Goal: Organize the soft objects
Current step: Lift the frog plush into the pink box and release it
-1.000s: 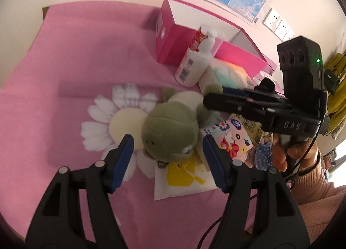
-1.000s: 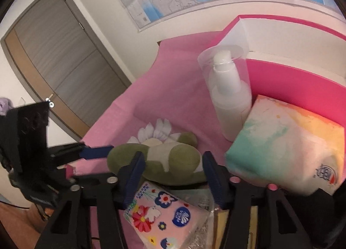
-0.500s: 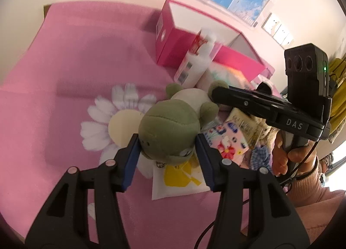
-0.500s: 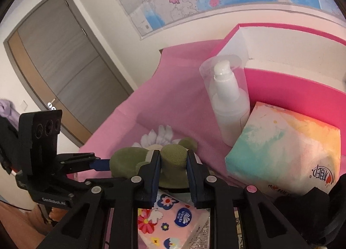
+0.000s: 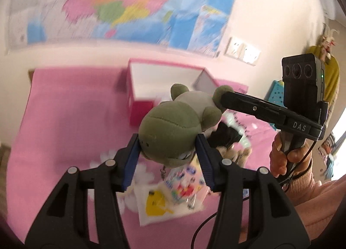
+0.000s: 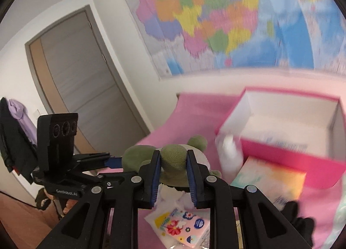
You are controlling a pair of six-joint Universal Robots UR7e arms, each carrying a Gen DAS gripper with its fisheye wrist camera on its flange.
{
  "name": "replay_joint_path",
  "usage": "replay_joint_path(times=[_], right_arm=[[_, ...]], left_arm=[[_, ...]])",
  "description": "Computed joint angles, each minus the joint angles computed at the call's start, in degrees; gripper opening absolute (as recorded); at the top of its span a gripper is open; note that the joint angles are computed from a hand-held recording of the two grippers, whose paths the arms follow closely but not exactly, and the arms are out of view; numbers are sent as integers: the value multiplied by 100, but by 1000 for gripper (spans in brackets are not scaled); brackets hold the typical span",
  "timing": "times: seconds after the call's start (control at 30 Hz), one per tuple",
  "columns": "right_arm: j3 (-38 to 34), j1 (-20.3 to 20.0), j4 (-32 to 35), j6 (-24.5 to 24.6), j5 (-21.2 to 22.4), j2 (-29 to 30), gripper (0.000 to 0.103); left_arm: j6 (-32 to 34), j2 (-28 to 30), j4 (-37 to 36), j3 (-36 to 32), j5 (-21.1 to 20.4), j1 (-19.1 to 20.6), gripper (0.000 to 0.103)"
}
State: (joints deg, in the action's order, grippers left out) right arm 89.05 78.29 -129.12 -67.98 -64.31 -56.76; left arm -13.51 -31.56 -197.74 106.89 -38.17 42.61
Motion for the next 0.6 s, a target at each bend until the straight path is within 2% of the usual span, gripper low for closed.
replay_joint_path(times=[0.13,0.27,0.37,0.6], right_arm=[[-69,-6,-139,-22,335,-143,23],[-322,48,-413,207,458,-28,23],[-644,98,-606,473,449,206,23],[-1616,173,-601,1126,157,916,23]], left_arm=[[729,107,40,-532,65,35,54],[1240,262,295,-1167,27,187,54],[1458,392,635,-1665,-39,361,54],[1388,682,1488,-2509,-218,745,54]])
